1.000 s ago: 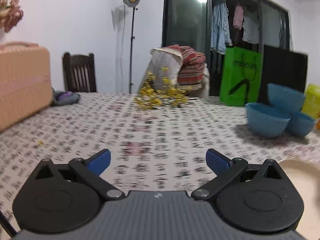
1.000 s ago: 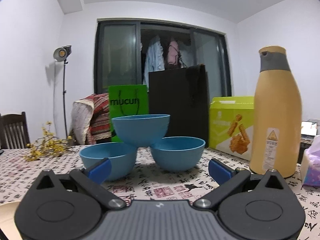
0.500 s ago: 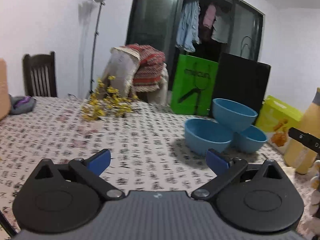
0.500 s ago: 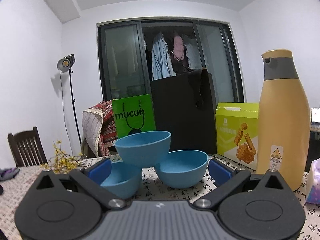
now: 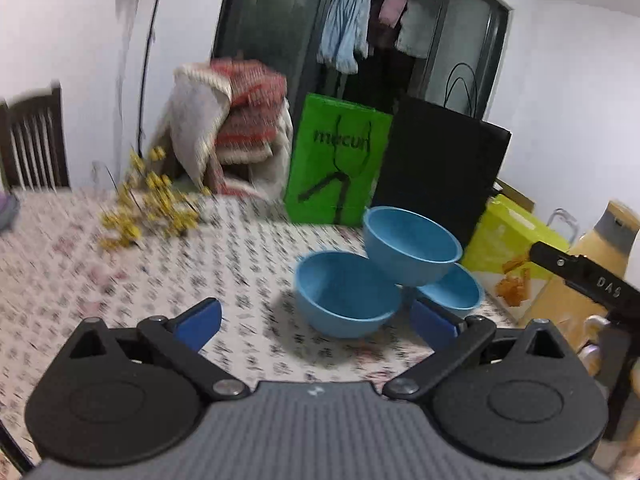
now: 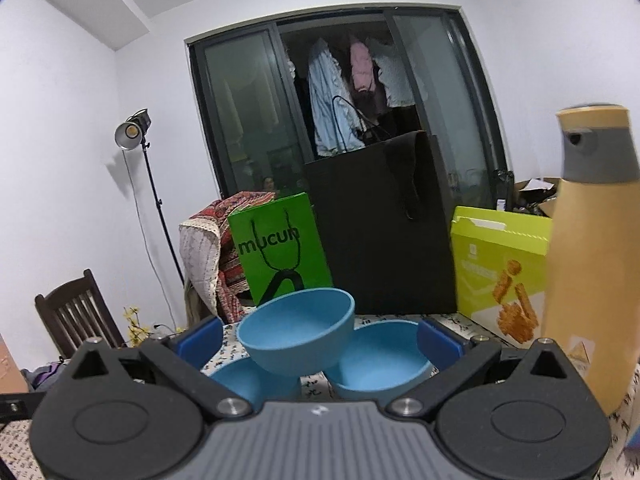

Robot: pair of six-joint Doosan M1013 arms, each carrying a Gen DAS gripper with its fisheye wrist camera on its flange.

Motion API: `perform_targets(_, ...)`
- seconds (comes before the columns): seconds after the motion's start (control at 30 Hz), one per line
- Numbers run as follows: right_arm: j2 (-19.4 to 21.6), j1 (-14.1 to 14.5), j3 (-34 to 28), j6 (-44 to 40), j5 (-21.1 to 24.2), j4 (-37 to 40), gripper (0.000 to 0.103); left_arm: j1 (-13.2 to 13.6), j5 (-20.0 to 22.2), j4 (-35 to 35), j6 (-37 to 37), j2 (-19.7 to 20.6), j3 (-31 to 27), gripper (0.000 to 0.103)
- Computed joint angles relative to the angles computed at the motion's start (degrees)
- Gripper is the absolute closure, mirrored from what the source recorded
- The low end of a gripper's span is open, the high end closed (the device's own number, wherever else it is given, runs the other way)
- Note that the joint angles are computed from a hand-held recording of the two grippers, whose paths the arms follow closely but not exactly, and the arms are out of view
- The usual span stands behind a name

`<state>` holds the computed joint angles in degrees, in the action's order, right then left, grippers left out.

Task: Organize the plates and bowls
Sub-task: 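Lower both open grippers onto the rim of the top blue bowl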

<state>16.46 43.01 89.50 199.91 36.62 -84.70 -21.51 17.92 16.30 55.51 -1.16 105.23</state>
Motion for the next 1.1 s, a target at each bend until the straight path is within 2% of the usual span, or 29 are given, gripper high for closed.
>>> perform_targets(0.03,0.1,-0.28,-0.68,-0.94,-0.5,0.8,0.0,0.43,0.76,-5.06,4.26,0.51,-1.0,0.0)
perform_targets(0.07,0.17,-0.66,-1.36,-1.57,-1.3,1.51,0.0,0.55,1.54,-7.13,5.52,1.06,-1.97,0.0)
perform_targets(0.17,0.51,-1.98,-3.78,-4.4,-3.88,5.08,0.0,0.27,2.99,-4.84,2.29,2.67,-4.59,0.0)
perform_targets(0.3,1.85,-3.4,-7.87,-10.05,-5.01,11.37,0.0,0.03,4.97,-2.17,-1.92,5.21,-8.51,0.0)
perform_targets(0.47,4.06,-5.44,-11.76,-14.9,-7.78,18.96,0.0,-0.2,7.55,-1.71,-4.7,8.48,-13.19,0.0)
perform_targets(0.57,6.26,-5.93,-14.53,-15.78,-4.98,21.5,0.0,-0.61,8.02,1.57,-8.02,10.05,-14.81,0.0)
perform_targets(0.63,7.48,-6.22,-15.52,-15.06,-3.8,21.69,0.0,-0.57,8.73,1.4,-8.23,11.28,-16.01,0.0)
perform_targets(0.77,8.89,-7.5,-15.26,-14.45,-4.96,23.29,0.0,-0.64,10.38,1.24,-8.22,13.54,-18.14,0.0)
perform_targets(0.83,9.66,-8.23,-15.7,-18.13,-4.72,27.1,0.001,-0.75,11.15,1.68,-8.59,14.63,-19.13,0.0)
perform_targets(0.9,10.17,-8.83,-16.17,-22.12,-4.59,30.3,0.004,-0.72,11.44,1.4,-9.0,15.59,-19.88,0.0)
perform_targets(1.03,10.17,-9.58,-15.78,-22.46,-5.4,31.38,0.006,-0.83,13.25,1.08,-9.48,17.88,-22.22,0.0)
perform_targets(1.1,10.5,-9.56,-16.23,-23.72,-4.62,31.72,0.011,-1.15,13.94,2.17,-10.35,18.75,-22.98,0.0)
